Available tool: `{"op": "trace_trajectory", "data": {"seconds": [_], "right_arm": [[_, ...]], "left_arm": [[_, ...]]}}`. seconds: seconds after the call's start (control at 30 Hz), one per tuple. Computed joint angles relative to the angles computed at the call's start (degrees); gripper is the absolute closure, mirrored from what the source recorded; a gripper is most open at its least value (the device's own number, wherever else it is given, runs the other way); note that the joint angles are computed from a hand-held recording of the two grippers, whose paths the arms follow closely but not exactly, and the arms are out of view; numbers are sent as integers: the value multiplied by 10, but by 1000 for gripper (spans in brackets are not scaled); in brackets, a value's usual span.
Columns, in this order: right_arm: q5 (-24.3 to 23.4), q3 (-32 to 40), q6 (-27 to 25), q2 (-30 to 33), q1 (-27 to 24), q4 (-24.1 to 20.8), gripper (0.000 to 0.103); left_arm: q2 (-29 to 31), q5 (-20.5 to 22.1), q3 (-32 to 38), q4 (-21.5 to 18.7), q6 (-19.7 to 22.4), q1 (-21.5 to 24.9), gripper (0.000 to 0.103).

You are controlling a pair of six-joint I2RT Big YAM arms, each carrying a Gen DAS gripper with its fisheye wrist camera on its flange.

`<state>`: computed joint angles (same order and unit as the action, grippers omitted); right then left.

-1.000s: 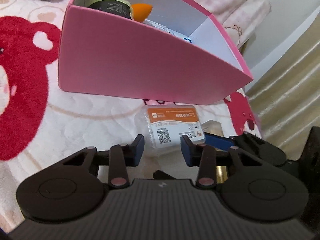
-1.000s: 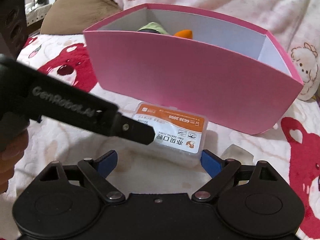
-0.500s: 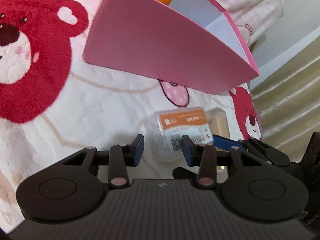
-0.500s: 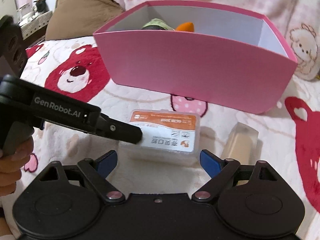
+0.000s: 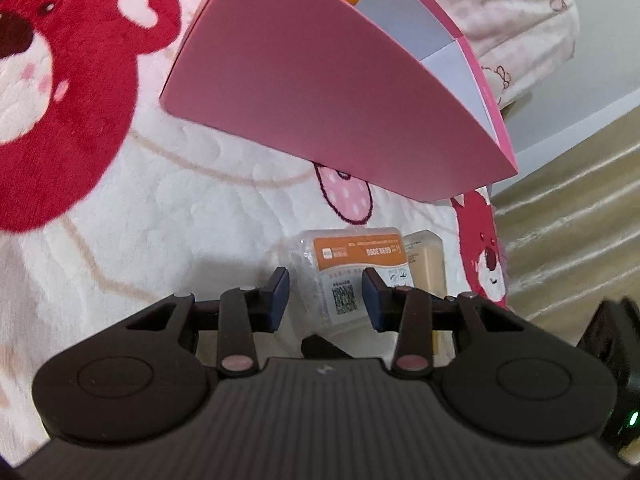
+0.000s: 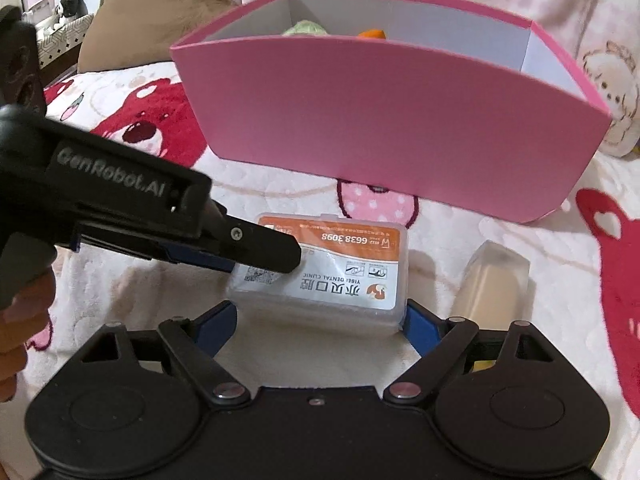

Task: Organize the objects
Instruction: 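Lift the clear box with the left tool over the pink box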

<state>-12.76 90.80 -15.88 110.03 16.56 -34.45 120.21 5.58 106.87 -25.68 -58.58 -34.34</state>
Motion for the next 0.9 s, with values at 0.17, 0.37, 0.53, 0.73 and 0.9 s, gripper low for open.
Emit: {"op": "trace_trajectory", "data": {"seconds": [0.17,0.37,0.53,0.73,0.9], "right_arm": [[7,-43,34,-42,7,32,16],[11,-92,71,-94,10,78,19],[15,-111,78,-130,7,101,19],[25,-94,68,-152,5,95,20],[35,-69,61,-153,2,104,20]], "left_arm": [[-31,-17,-18,-12,11,-6,64],[-57,-40,-3,-50,89,-18,64],[-69,-44,25,-75,141,-25,63],[-60,-64,100,-136,185,-31,62],[-43,-78,157,-149,217,-30,60]]}}
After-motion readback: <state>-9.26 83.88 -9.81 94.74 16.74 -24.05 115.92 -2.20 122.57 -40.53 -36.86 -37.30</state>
